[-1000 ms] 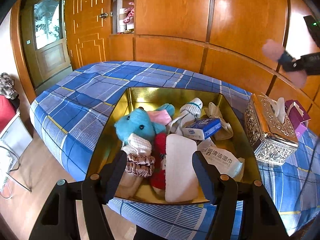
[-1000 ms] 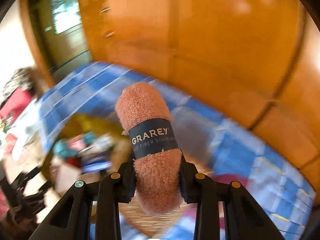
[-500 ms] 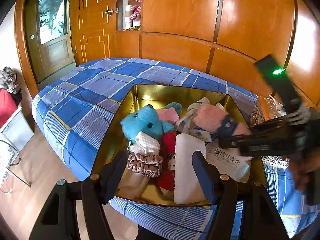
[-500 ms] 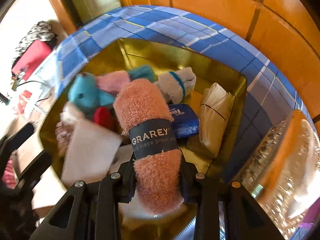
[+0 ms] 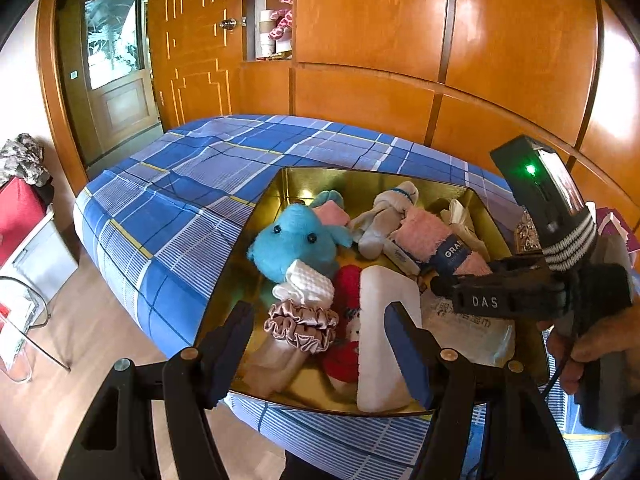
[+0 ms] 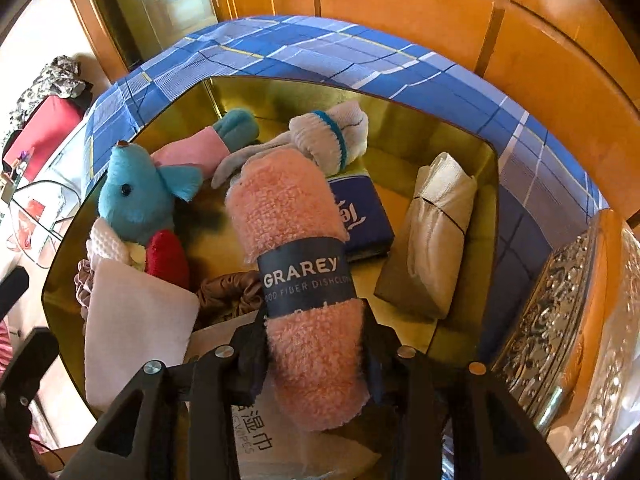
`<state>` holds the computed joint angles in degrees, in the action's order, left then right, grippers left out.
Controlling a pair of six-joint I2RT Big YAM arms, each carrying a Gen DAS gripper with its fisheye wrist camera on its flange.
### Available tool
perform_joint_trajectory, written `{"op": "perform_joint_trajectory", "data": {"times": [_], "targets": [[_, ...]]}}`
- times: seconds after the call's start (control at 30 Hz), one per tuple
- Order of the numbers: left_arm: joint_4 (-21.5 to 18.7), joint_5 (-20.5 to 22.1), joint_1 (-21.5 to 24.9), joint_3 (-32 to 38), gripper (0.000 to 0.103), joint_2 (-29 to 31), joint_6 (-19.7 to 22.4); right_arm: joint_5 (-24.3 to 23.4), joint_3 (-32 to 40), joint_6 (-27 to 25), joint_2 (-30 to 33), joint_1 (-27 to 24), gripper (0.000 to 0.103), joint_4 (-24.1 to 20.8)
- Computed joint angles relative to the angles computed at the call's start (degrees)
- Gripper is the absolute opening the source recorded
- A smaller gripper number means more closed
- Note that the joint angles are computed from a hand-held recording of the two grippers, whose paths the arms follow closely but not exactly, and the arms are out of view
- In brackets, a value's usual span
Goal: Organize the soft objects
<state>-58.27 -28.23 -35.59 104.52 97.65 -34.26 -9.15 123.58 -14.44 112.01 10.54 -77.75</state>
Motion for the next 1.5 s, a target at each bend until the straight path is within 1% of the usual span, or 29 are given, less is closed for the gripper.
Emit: {"op": "perform_joint_trajectory", "data": {"times": [0.07,0.13,0.23,0.3,0.37,0.57,0.67,0.93,1.0,1.07,1.13,1.17,1.2,1.5], "targets": [[0.16,-0.38,-0.09,-0.07,0.07,-0.13,0.05,0.13,-2.47,-0.43,-1.67,-0.15,0.043,1.84],[0.27,-0.69,-0.24,-0.02,0.071,-0.2,0.19,1.08,-4.76,-0.62,-3.22,0.04,0.043,3.9],[0.44,-1.06,-0.36,0.01,0.071,-0.32,0.34,2.25,-6.69,-0.42,-4.59,0.52,0.045,6.34],[0.59,-1.32,-0.39,-0.07,0.072,-0.46,0.39,2.81,-8.49,-0.2,-6.05,0.59,0.055,8.49],[0.59,-1.64,-0.45,0.07,0.073,-0.48,0.5,2.85,-9.98,0.06,-7.36,0.5,0.057,10.35],[0.87,-2.43,-0.8,0.26,0.075,-0.53,0.76,4.4,-13.08,1.04,-10.17,0.57,0.057,13.93],[1.0,-3.03,-1.02,0.2,0.08,-0.67,0.71,5.53,-15.75,1.72,-12.3,0.63,0.057,17.05],[1.43,-4.45,-1.5,0.1,0.085,-0.97,0.16,8.5,-24.16,5.74,-19.16,-0.01,0.057,25.63],[1.39,-4.94,-1.68,0.17,0.09,-0.99,-0.02,9.0,-26.02,6.9,-20.64,-0.33,0.057,27.01],[1.49,-5.43,-1.89,0.17,0.091,-1.03,-0.2,9.31,-28.14,7.92,-22.18,-0.67,0.057,28.68],[1.52,-5.85,-2.07,0.19,0.096,-1.1,-0.24,10.19,-30.62,8.9,-23.9,-0.93,0.057,30.63],[1.34,-6.33,-2.24,0.36,0.1,-1.02,-0.32,10.42,-31.53,9.24,-24.52,-1.06,0.057,31.22],[1.23,-6.88,-2.44,0.48,0.101,-0.97,-0.43,10.45,-32.58,9.46,-25.29,-1.22,0.058,32.09],[1.01,-8.41,-3.57,1.33,0.103,-0.73,-0.59,11.82,-36.25,10.56,-28.68,-1.55,0.058,35.36]]}}
